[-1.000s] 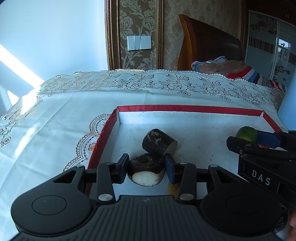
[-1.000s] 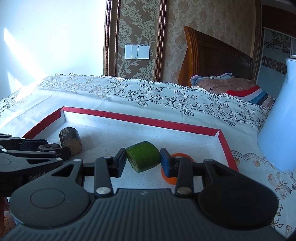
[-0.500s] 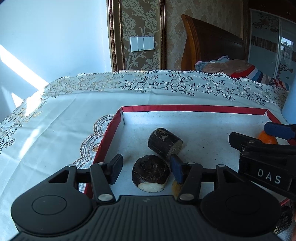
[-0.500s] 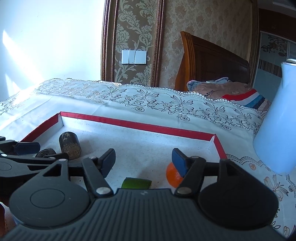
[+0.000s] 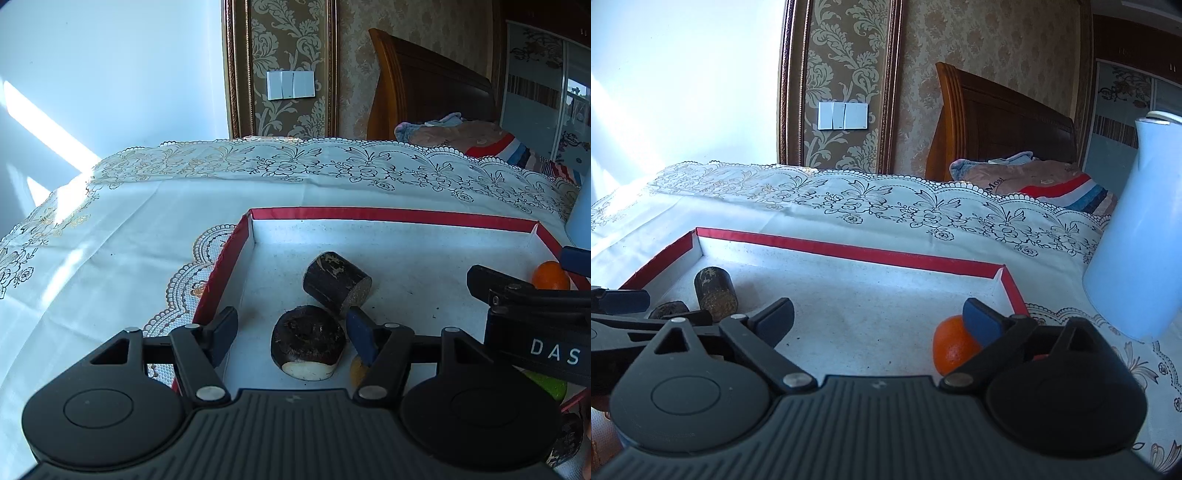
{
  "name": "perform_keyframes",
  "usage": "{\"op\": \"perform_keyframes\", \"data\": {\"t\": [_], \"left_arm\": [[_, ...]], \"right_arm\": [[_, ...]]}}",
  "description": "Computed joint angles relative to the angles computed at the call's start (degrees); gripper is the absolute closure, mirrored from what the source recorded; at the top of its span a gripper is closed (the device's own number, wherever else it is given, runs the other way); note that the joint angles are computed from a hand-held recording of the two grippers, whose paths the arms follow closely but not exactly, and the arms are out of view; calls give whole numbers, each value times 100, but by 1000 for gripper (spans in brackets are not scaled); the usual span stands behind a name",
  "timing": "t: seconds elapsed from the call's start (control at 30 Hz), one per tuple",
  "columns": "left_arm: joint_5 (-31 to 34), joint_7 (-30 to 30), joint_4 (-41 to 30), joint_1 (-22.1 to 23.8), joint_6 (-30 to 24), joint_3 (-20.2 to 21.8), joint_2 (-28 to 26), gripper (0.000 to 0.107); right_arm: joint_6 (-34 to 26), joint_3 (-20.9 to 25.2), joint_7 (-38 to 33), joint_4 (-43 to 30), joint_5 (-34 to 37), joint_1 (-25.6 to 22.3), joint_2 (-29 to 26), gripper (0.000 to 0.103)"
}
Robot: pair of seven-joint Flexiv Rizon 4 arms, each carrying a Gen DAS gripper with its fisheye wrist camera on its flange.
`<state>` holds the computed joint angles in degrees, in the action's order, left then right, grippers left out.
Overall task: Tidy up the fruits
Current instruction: 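Open the right tool dropping the cucumber slice while the left releases the radish slice, then withdraw both tools from the tray toward the remaining produce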
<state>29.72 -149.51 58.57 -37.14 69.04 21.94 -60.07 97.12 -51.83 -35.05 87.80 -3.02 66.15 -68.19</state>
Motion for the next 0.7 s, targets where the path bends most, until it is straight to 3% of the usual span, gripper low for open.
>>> {"op": "perform_keyframes", "data": {"t": [0.57,0.7], "left_arm": [[248,-250,186,-136,146,149,122,41],[397,-377,200,-253,218,303,132,31]], "right_arm": [[101,204,-47,223,53,-37,226,0],[105,268,-108,258,97,-42,287,0]]}}
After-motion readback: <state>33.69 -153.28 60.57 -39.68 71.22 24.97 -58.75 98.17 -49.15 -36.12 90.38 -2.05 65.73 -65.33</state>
